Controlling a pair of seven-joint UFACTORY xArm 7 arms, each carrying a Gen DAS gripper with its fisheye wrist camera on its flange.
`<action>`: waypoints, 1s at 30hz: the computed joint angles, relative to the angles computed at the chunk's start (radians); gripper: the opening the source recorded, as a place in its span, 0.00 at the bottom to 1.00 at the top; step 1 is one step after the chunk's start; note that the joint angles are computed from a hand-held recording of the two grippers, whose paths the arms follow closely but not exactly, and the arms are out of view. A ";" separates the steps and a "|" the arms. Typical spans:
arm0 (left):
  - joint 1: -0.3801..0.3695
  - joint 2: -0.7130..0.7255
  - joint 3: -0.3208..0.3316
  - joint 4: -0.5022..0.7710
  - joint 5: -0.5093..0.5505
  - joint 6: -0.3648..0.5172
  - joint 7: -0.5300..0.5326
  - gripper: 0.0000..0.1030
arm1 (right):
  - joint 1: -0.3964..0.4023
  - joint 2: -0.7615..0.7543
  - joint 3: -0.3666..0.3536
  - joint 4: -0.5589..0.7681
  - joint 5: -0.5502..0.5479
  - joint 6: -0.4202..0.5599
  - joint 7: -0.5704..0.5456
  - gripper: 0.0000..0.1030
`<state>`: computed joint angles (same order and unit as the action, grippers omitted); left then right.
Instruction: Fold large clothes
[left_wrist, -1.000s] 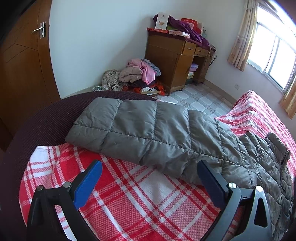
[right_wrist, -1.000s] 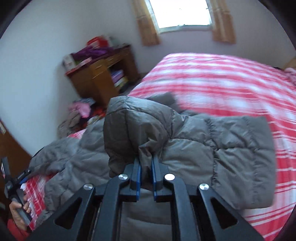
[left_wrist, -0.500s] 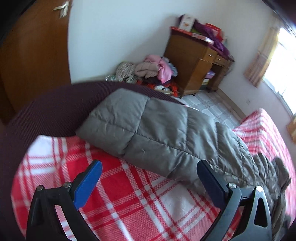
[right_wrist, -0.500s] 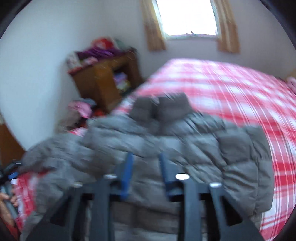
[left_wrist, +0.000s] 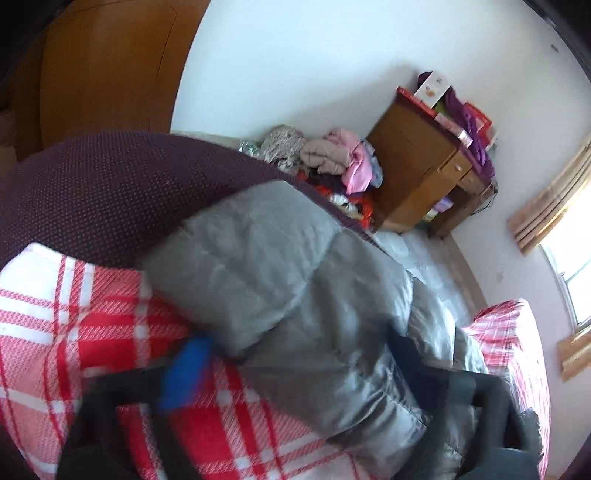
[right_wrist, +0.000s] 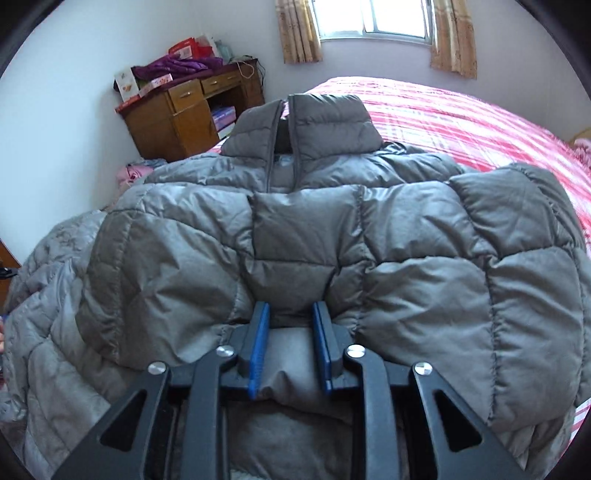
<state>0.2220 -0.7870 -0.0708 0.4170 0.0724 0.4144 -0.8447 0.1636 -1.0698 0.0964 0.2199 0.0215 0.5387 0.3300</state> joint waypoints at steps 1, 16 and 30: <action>-0.054 0.020 0.051 0.000 -0.029 -0.033 0.043 0.14 | 0.003 -0.019 -0.006 -0.005 0.002 0.011 -0.002 0.25; -0.212 0.033 -0.247 0.313 0.164 -0.158 0.233 0.06 | -0.042 -0.287 -0.054 0.010 0.062 0.175 0.095 0.48; -0.730 0.441 -0.389 0.428 0.067 -0.009 0.390 0.08 | -0.261 -0.673 -0.194 0.037 0.033 0.517 0.080 0.66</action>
